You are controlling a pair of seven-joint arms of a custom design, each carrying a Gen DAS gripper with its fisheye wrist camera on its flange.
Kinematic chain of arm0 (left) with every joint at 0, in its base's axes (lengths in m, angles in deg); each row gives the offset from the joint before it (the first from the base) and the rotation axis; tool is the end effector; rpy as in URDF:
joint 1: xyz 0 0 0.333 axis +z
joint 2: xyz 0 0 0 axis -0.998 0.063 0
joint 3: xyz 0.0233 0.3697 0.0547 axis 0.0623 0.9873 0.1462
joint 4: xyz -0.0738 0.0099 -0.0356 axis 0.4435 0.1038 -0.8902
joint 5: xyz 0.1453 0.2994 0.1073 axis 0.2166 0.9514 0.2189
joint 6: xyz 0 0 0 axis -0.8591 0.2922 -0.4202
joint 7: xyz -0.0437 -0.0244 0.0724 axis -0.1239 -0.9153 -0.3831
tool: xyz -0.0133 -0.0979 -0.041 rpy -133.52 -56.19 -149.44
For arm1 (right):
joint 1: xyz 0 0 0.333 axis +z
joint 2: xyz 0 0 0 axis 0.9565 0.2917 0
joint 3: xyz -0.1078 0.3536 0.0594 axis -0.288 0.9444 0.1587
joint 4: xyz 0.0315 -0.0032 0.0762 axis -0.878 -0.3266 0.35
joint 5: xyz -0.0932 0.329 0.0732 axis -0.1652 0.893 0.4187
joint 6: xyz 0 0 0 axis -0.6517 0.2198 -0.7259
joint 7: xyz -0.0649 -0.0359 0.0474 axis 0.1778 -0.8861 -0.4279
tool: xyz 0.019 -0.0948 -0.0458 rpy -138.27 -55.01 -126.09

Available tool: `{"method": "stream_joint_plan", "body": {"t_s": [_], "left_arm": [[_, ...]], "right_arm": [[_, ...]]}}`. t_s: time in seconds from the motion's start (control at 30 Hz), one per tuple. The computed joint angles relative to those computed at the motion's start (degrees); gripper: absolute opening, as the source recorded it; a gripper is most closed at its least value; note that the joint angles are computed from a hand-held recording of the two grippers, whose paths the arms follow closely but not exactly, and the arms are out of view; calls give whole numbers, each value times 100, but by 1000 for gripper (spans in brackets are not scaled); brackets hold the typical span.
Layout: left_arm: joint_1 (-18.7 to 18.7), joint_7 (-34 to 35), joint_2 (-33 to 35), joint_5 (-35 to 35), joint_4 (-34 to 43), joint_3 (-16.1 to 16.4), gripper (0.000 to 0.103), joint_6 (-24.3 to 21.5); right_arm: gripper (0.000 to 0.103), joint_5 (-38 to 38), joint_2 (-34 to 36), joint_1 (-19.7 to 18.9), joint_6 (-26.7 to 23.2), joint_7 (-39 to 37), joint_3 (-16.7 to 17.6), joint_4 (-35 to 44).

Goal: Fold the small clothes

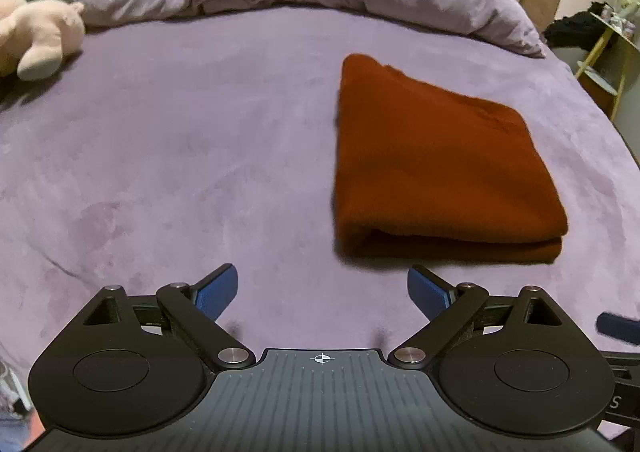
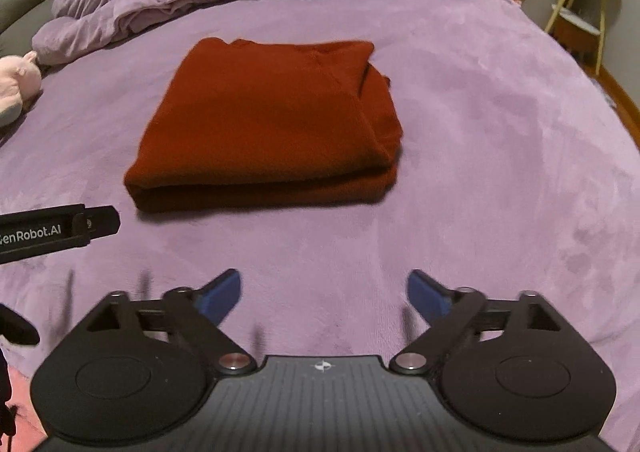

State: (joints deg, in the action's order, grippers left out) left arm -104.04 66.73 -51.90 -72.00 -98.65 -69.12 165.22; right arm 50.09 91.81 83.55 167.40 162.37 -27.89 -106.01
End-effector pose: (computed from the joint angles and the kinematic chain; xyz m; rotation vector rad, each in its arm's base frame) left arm 0.6746 -0.2749 0.4936 -1.7247 2.0344 -0.7195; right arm 0.5792 0.0648 0.4629 -1.5830 2.1300 -0.5907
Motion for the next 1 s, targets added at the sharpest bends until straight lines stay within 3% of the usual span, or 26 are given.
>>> {"method": "stream_joint_plan", "body": {"t_s": [0.17,0.33,0.47,0.63,1.0], "left_arm": [[-209,-182,25,349,341,219,96,-556],[-90,-93,-44,425,321,84,97,-564],[-70,44,-34,398,380,30,97,-724],[-59,144,17,354,498,-19,97,-980],[-2,234,-11,180,467,-81,97,-1051]], "right_arm": [[99,-342,10,125,-409,75,-24,334],[99,-232,35,81,-754,5,122,578],[99,55,120,48,-1347,-281,268,879],[99,-7,124,92,-1531,-70,237,947],[99,-67,81,75,-1534,173,240,948]]}}
